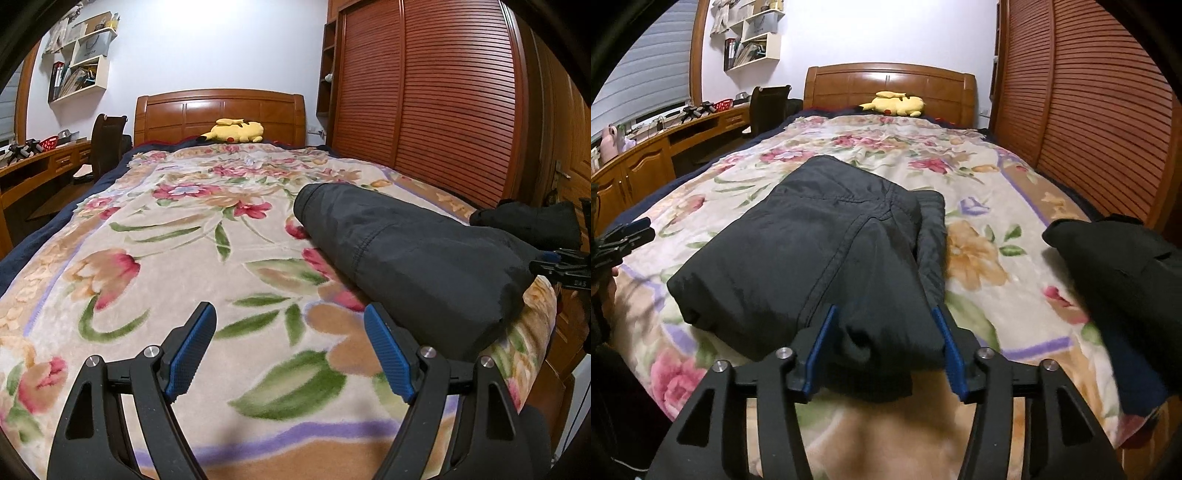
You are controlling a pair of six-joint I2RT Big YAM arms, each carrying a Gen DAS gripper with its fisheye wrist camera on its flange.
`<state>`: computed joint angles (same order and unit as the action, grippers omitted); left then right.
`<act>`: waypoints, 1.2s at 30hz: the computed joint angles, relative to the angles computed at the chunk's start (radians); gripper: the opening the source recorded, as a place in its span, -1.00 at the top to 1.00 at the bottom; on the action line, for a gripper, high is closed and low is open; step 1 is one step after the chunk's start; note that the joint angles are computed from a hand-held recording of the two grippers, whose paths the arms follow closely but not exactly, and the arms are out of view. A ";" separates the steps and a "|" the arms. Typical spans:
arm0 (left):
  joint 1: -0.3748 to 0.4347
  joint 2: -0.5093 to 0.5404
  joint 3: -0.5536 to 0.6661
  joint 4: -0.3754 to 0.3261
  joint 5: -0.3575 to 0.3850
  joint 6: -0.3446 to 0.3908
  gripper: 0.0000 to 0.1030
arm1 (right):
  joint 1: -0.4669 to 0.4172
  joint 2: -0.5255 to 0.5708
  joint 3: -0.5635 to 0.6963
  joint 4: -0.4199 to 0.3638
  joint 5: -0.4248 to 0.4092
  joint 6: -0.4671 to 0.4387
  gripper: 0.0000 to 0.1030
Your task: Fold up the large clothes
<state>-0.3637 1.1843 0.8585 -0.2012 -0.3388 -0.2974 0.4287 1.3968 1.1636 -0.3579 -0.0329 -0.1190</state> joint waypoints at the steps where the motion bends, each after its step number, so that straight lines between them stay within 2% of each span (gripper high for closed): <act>1: -0.001 0.000 0.000 0.000 -0.001 0.001 -0.61 | 0.001 -0.006 -0.007 0.001 0.003 0.001 -0.11; 6: 0.001 0.017 0.019 -0.004 0.024 -0.005 -0.61 | 0.026 -0.042 -0.065 0.030 0.086 -0.025 -0.12; 15: 0.048 0.128 0.175 -0.084 0.131 -0.009 -0.61 | 0.015 -0.034 -0.108 0.078 0.053 0.050 -0.12; 22: 0.068 0.277 0.367 -0.132 0.143 0.056 -0.61 | -0.005 0.010 -0.093 0.081 0.005 0.070 -0.12; 24: 0.073 0.325 0.426 -0.152 0.168 0.075 -0.61 | -0.010 0.045 -0.066 0.058 -0.010 0.073 -0.12; 30: 0.097 0.496 0.644 -0.259 0.243 0.084 -0.61 | -0.019 0.082 -0.048 0.083 -0.039 0.097 -0.20; 36: 0.112 0.649 0.836 -0.364 0.200 0.103 -0.61 | -0.029 0.109 -0.044 0.104 -0.072 0.137 -0.28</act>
